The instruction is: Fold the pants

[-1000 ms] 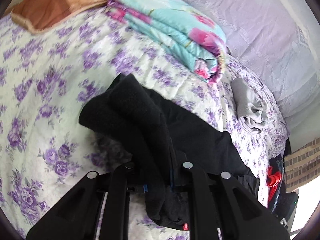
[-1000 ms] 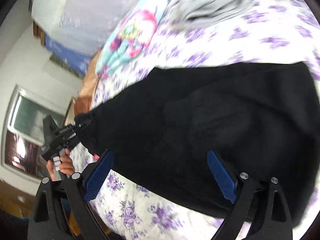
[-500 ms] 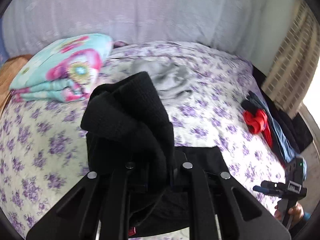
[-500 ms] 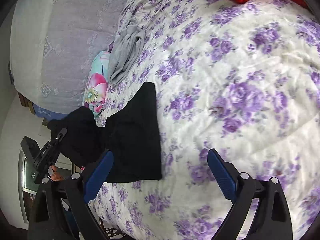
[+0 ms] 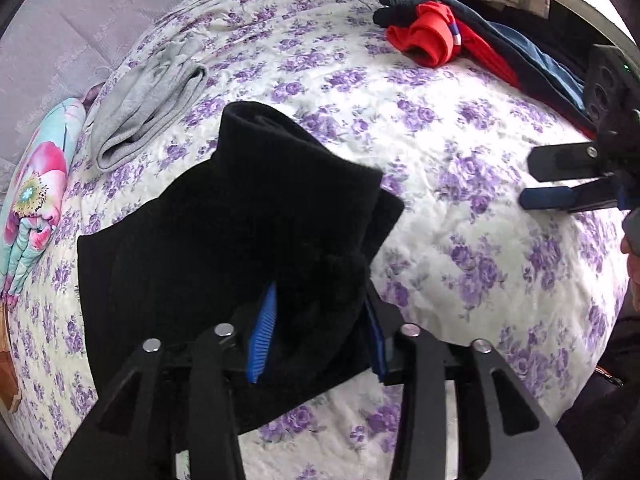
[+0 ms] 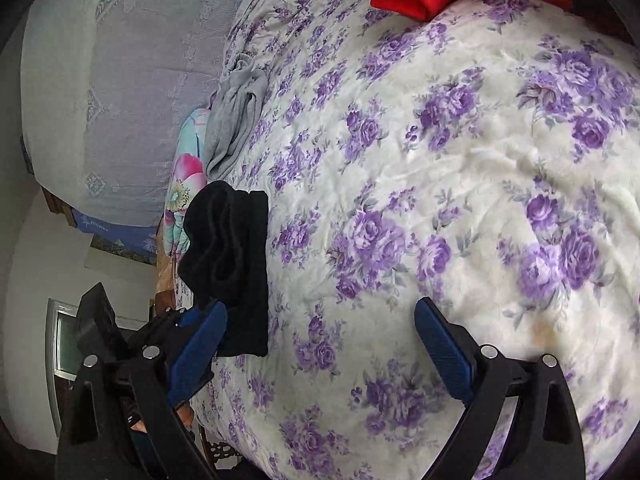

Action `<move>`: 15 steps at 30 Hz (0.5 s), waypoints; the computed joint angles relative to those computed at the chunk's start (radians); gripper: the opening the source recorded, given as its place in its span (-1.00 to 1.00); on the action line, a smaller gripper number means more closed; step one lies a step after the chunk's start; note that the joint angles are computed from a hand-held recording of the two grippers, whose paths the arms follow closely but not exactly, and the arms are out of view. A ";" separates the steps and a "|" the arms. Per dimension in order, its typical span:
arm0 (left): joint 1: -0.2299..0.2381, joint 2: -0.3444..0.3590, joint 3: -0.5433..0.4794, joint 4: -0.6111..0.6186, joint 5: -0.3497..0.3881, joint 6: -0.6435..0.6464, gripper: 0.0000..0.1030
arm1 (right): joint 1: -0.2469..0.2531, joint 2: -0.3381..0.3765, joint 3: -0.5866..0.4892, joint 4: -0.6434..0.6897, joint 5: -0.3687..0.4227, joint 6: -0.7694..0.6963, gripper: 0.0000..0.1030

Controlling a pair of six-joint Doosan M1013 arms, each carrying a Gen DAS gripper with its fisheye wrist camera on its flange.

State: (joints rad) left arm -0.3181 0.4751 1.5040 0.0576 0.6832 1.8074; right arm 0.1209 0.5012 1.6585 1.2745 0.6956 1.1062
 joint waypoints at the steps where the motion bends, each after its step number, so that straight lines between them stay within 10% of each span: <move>1: -0.002 -0.005 0.005 0.004 -0.001 -0.009 -0.10 | 0.000 0.006 -0.011 -0.007 0.009 -0.003 0.85; 15: 0.217 -0.047 0.024 -0.137 0.006 -0.335 0.06 | 0.029 0.127 -0.179 0.065 0.225 0.020 0.91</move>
